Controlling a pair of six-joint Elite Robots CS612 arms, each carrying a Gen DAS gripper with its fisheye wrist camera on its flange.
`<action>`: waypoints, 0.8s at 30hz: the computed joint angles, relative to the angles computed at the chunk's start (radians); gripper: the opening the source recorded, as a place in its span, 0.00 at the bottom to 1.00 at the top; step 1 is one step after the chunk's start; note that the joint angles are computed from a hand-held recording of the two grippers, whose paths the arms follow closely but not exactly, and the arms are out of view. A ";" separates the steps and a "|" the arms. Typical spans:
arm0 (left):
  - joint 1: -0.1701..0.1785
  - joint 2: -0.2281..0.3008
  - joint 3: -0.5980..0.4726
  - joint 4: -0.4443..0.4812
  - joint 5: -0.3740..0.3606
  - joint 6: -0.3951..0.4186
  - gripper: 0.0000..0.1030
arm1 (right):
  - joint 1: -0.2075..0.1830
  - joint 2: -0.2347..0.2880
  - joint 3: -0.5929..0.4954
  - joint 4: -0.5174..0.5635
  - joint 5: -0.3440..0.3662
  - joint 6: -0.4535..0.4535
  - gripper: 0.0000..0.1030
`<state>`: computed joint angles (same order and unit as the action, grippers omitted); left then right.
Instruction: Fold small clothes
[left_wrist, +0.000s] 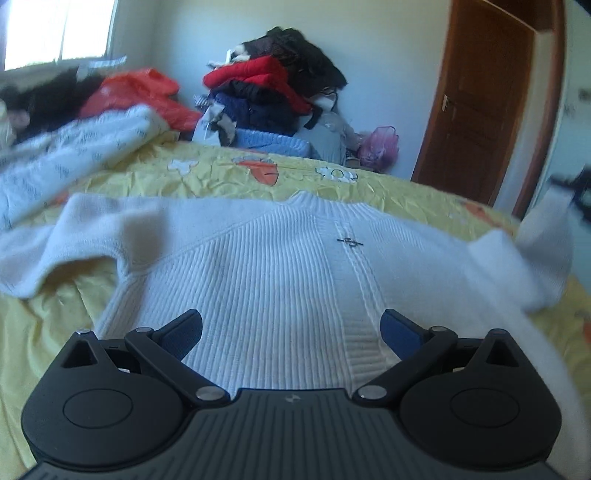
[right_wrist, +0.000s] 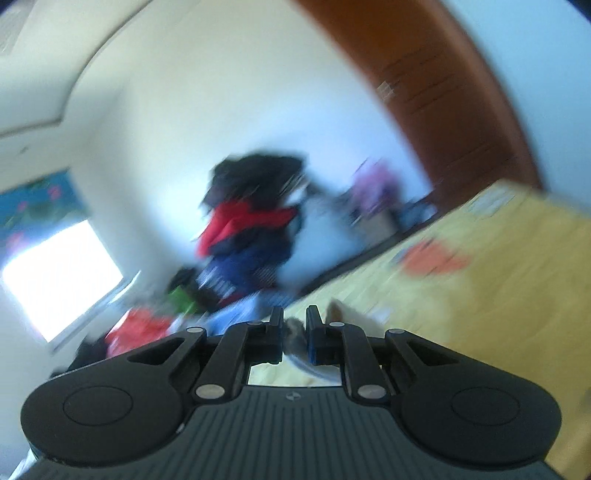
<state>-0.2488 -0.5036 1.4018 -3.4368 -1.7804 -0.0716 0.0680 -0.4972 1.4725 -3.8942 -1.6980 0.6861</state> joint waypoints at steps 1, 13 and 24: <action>0.003 0.000 -0.004 0.014 -0.013 -0.018 1.00 | 0.009 0.012 -0.017 0.020 0.026 -0.001 0.10; 0.012 0.004 -0.034 0.117 -0.279 0.001 1.00 | 0.105 0.073 -0.016 0.146 0.066 0.081 0.47; -0.050 0.237 -0.544 0.644 -0.731 -0.285 0.99 | 0.099 0.118 0.032 0.011 0.070 0.240 0.46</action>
